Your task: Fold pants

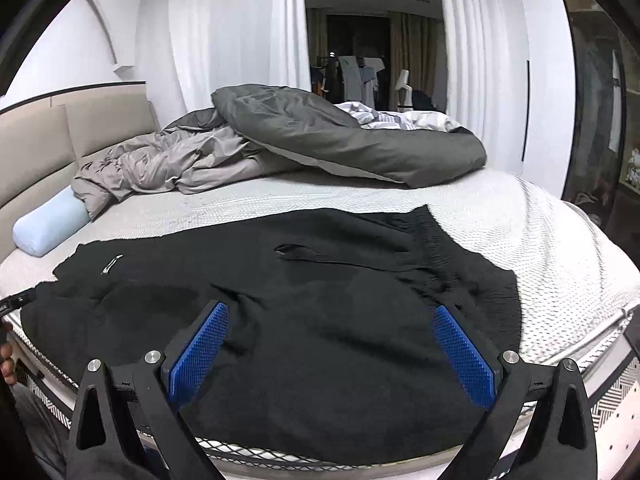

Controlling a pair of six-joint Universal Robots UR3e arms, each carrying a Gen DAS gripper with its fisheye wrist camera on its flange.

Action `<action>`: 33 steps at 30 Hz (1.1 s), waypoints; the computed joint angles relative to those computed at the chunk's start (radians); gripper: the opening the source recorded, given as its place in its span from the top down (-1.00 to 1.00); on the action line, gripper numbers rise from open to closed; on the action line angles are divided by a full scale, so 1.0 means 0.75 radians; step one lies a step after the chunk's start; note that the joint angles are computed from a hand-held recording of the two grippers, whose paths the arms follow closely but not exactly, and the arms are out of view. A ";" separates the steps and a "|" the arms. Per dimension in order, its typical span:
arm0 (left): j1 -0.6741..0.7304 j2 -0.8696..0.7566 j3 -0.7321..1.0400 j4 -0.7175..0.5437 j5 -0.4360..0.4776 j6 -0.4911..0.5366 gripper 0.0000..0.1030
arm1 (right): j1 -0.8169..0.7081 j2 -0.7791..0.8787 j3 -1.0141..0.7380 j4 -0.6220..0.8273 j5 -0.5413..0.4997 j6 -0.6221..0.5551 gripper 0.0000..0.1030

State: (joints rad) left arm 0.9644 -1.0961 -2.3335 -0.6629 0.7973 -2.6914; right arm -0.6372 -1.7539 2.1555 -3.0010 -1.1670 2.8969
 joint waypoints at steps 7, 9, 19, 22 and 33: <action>0.475 -0.022 0.125 -0.647 -0.153 0.374 -0.93 | -0.205 -0.155 0.104 0.086 0.102 0.017 -1.00; 0.551 -0.083 0.174 -0.816 -0.166 0.534 -0.79 | -0.296 -0.222 0.170 0.121 0.176 0.037 -1.00; 0.608 -0.392 0.280 -1.069 -0.071 0.785 -0.38 | -0.595 -0.612 0.450 0.431 0.317 -0.069 -1.00; 0.604 -0.441 0.274 -1.069 -0.092 0.811 -0.25 | -0.733 -0.757 0.505 0.584 0.434 -0.182 -1.00; 0.402 -0.442 0.141 -0.601 -0.058 0.419 -0.25 | -0.817 -0.493 0.523 0.458 0.557 -0.244 -1.00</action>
State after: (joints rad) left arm 1.2661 -1.4274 -2.2278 -1.1139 0.7536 -2.3773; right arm -1.2503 -2.1240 2.5476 -2.6578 -0.7491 2.7137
